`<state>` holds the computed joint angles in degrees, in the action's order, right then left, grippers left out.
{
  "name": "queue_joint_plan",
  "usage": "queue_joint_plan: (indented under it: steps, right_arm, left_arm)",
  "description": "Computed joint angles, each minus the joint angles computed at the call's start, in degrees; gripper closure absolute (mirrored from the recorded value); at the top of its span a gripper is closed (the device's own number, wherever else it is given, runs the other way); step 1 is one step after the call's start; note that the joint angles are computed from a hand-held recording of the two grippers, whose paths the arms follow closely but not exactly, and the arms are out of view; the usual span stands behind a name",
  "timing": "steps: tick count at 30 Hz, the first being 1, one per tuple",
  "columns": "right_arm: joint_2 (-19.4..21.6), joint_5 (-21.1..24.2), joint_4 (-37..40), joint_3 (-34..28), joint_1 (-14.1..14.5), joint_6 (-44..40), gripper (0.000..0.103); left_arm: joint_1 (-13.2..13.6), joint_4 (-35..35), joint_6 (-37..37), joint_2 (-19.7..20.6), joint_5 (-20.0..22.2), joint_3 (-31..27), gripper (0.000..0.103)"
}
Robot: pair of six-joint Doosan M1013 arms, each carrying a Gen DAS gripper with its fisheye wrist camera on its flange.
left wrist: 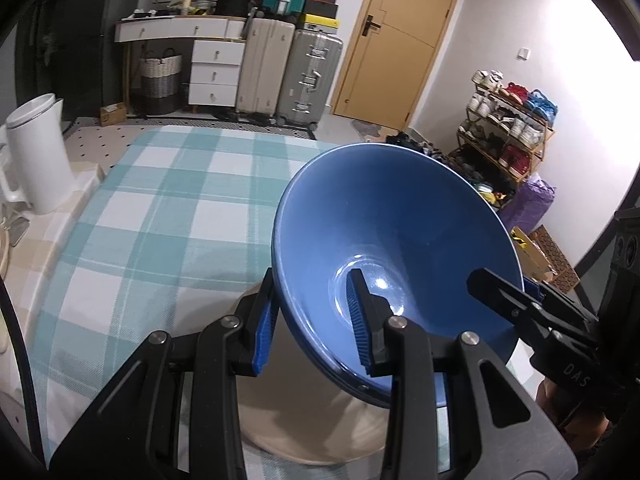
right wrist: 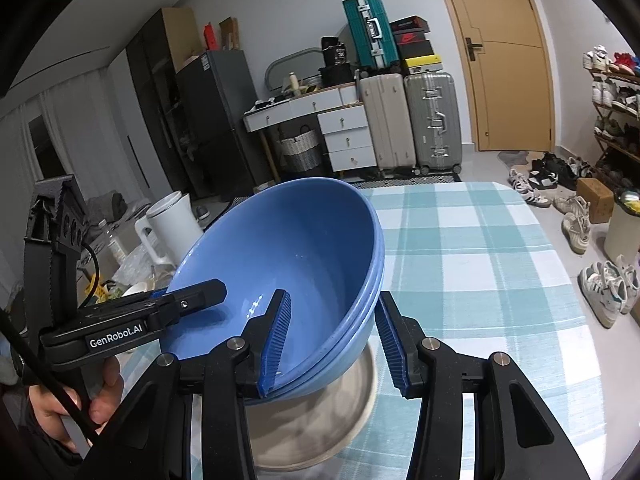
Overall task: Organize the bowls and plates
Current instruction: 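Carry the blue bowl stack over the cream plate stack with both tools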
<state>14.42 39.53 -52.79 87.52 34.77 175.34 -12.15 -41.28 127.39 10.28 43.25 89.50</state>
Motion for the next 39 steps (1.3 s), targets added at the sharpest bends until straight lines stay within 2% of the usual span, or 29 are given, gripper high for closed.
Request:
queue_joint_plan:
  steps: [11, 18, 39]
  right_arm:
    - [1.7, -2.3, 4.5, -1.1, 0.1, -5.0, 0.058]
    - [2.9, -1.0, 8.3, -2.6, 0.0, -9.0, 0.058]
    - [4.0, -0.1, 9.8, -3.2, 0.0, -9.1, 0.058]
  left_arm:
    - [2.0, 0.7, -1.4, -0.3, -1.4, 2.5, 0.073]
    - [2.5, 1.4, -2.4, 0.3, -1.0, 3.2, 0.073]
    - [2.9, 1.9, -1.7, 3.0, 0.5, 1.7, 0.073]
